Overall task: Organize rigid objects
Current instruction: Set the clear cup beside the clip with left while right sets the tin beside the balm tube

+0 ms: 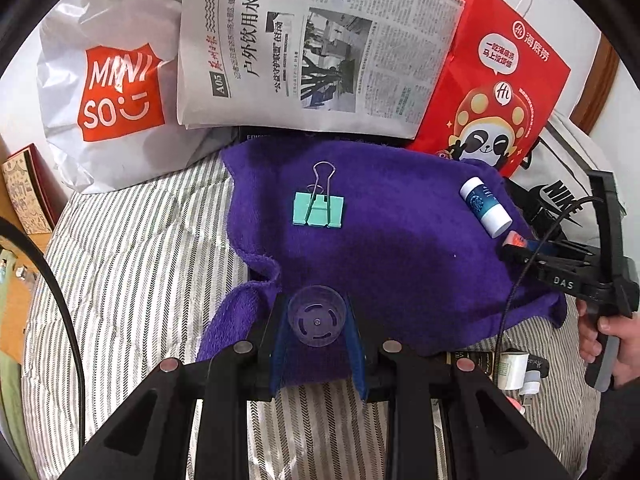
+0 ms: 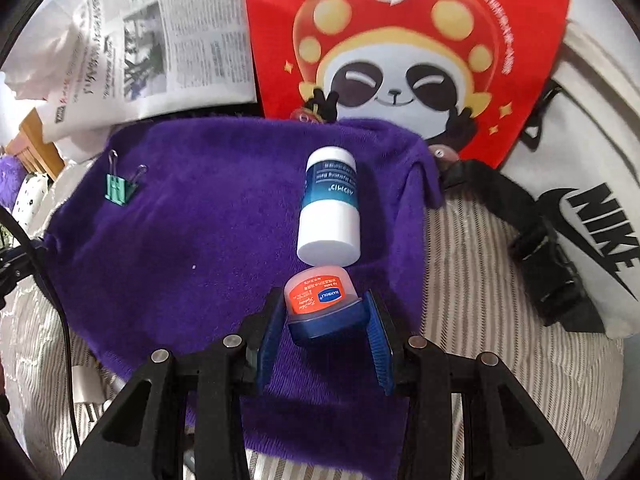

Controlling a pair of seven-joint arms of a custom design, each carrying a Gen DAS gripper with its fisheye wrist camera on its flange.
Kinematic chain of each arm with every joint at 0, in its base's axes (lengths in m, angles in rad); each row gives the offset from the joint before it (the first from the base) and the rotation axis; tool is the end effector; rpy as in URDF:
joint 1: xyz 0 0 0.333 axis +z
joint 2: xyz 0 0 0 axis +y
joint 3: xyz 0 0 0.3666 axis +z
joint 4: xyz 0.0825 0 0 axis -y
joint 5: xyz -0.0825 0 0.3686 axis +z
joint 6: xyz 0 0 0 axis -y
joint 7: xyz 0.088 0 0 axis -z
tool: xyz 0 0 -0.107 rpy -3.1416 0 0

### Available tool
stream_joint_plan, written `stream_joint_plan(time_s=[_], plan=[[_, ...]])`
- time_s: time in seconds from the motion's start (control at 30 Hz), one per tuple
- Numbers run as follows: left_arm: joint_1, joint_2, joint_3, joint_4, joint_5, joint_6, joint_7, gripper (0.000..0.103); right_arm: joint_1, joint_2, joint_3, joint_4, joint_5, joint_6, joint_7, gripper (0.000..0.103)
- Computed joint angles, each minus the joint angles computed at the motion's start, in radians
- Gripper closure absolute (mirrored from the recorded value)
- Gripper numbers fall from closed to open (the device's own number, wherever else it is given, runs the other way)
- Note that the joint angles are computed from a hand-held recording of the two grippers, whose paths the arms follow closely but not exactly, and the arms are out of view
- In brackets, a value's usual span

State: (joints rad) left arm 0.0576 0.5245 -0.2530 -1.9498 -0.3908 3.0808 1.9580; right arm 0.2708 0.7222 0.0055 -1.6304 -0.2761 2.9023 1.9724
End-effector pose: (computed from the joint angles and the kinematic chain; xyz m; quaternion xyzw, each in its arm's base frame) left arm 0.6725 -0.0785 0.3345 -0.6274 0.7121 -0.2800 0.1444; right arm 0.7205 0.2204 0.3056 -0.7197 0.6366 -0.1758 0.2141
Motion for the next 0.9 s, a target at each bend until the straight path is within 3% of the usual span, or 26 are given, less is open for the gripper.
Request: stream_joint_plan(time_s=[0.5, 0.57, 0.67, 0.73, 0.8, 0.9], plan=[[-0.025, 0.041, 0.026, 0.065, 0.021, -0.035, -0.011, 0.078, -0.018, 0.021, 0.032, 0.021, 0.013, -0.011, -0.075, 0.059], [-0.02, 0.046, 0.019, 0.065, 0.018, -0.022, -0.011, 0.078, -0.001, 0.002, 0.009, -0.011, 0.007, 0.015, -0.057, 0.052], [0.008, 0.058, -0.014, 0.069, 0.001, -0.02, -0.002, 0.078, -0.019, -0.033, 0.028, -0.066, 0.016, 0.047, -0.066, 0.051], [0.026, 0.068, -0.036, 0.077, -0.009, -0.023, 0.011, 0.078, 0.002, -0.06, -0.006, -0.112, 0.004, 0.08, -0.04, 0.05], [-0.001, 0.076, -0.009, 0.089, -0.001, -0.024, 0.0, 0.078, 0.033, -0.093, -0.045, -0.164, -0.018, 0.109, -0.004, 0.048], [-0.03, 0.095, 0.017, 0.113, 0.014, -0.008, -0.014, 0.078, 0.042, -0.142, -0.054, -0.244, -0.033, 0.164, 0.026, 0.048]])
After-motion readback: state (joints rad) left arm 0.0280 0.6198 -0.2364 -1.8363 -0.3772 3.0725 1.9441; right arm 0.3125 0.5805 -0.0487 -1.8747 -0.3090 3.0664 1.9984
